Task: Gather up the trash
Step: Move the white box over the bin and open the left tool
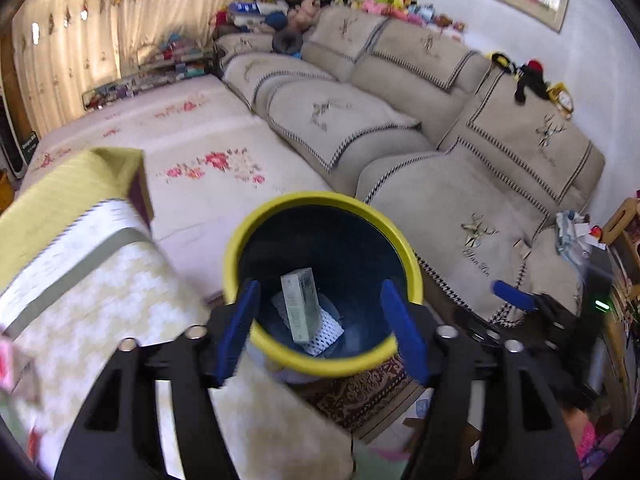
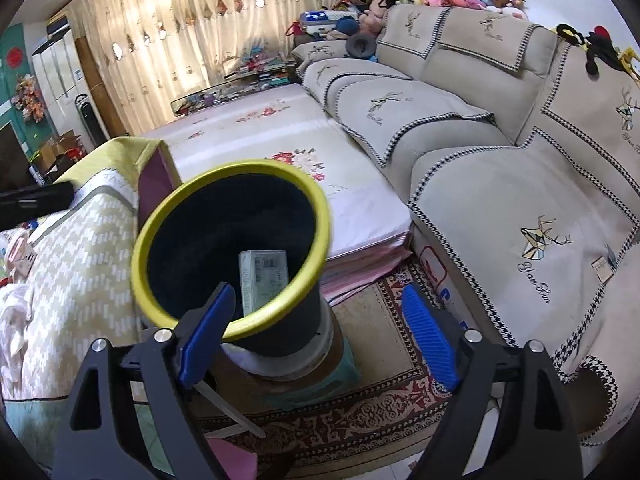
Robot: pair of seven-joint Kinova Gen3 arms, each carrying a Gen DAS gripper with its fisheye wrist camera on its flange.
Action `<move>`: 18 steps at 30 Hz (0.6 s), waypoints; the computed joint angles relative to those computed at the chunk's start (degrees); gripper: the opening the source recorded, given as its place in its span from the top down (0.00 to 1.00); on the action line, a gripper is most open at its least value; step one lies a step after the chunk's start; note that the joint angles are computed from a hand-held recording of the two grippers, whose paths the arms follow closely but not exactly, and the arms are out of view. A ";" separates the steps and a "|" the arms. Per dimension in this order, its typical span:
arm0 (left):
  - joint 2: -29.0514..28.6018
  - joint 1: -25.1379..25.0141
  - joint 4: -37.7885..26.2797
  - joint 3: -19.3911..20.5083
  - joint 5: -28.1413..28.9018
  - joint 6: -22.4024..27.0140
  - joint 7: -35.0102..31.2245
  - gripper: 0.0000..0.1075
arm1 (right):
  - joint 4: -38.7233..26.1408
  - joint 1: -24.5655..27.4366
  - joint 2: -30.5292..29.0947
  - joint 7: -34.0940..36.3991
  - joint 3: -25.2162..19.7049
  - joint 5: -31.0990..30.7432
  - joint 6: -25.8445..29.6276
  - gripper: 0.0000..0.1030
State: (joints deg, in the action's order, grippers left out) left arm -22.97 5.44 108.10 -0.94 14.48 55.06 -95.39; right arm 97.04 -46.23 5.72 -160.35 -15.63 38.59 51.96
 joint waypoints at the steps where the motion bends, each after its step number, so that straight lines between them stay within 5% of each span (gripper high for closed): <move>1: -2.65 0.69 -0.22 -1.42 -0.76 2.12 0.21 0.32 | -0.18 -0.22 0.24 0.15 -0.23 -0.11 -0.31 0.21; 9: -23.29 -3.52 -0.79 -9.94 -7.40 15.46 -1.21 0.24 | -4.71 -4.31 4.85 3.79 -0.41 -2.41 -1.09 0.21; 18: -35.99 -7.99 -5.07 -21.71 -23.07 30.30 -2.10 0.21 | -16.41 -12.29 11.68 13.80 0.65 -5.35 -1.01 0.21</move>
State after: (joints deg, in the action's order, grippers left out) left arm -58.96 -2.55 103.03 -22.65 -8.59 85.36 -97.50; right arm 80.63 -58.52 17.40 -146.55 -14.98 33.24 50.96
